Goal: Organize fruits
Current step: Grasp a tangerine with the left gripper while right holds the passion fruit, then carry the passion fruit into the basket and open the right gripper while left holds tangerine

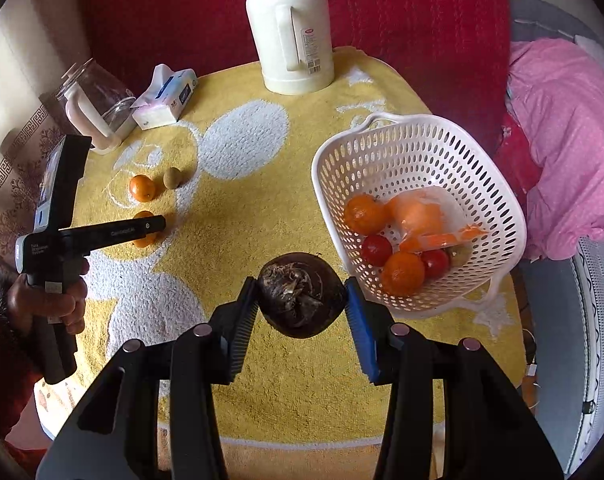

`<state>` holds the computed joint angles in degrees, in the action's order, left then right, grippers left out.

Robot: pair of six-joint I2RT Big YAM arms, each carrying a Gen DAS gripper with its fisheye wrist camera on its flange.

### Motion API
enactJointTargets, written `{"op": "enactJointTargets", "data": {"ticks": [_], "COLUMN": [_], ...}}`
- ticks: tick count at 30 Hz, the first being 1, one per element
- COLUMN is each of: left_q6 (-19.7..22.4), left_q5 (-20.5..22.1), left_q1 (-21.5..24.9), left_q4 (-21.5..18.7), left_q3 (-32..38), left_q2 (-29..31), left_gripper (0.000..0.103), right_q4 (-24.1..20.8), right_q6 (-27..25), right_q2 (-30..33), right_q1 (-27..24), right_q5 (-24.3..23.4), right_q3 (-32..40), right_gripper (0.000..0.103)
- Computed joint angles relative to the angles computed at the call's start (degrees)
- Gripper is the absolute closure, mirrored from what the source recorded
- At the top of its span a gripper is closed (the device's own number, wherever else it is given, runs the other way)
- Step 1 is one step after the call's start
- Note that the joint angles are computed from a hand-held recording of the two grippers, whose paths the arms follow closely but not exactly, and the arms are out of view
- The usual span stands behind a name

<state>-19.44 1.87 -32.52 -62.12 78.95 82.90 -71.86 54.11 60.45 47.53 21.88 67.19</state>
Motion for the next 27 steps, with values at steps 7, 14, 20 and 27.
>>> {"op": "enactJointTargets", "data": {"ticks": [7,14,20,27], "left_q6": [-3.8,-6.9,-10.4,-13.7], "left_q5": [-1.0,-2.6,-5.2,-8.7], "left_q1": [-1.0,-2.6,-4.9,-7.1], "left_q4": [-0.8,-2.4,-3.7,-5.5], "left_q3": [-1.3,-1.5,-0.8,-0.5], "left_q2": [-3.4,-7.1,-9.4,-12.4], "left_gripper": [0.065,0.065,0.065,0.065], "right_q4": [0.5,1.5,4.6,7.1], "right_q6": [-1.3,-4.7,-10.3,-13.6], "right_q2": [-3.6,-6.6,-6.3,-5.9], "right_q1": [-3.2,-7.9,-12.5,-15.5], "right_q5": [-0.5,-1.9,-4.4,-7.6], "right_q3": [-1.7,-3.4,-4.0,-5.2], "right_gripper": [0.058,0.058,0.058,0.053]}}
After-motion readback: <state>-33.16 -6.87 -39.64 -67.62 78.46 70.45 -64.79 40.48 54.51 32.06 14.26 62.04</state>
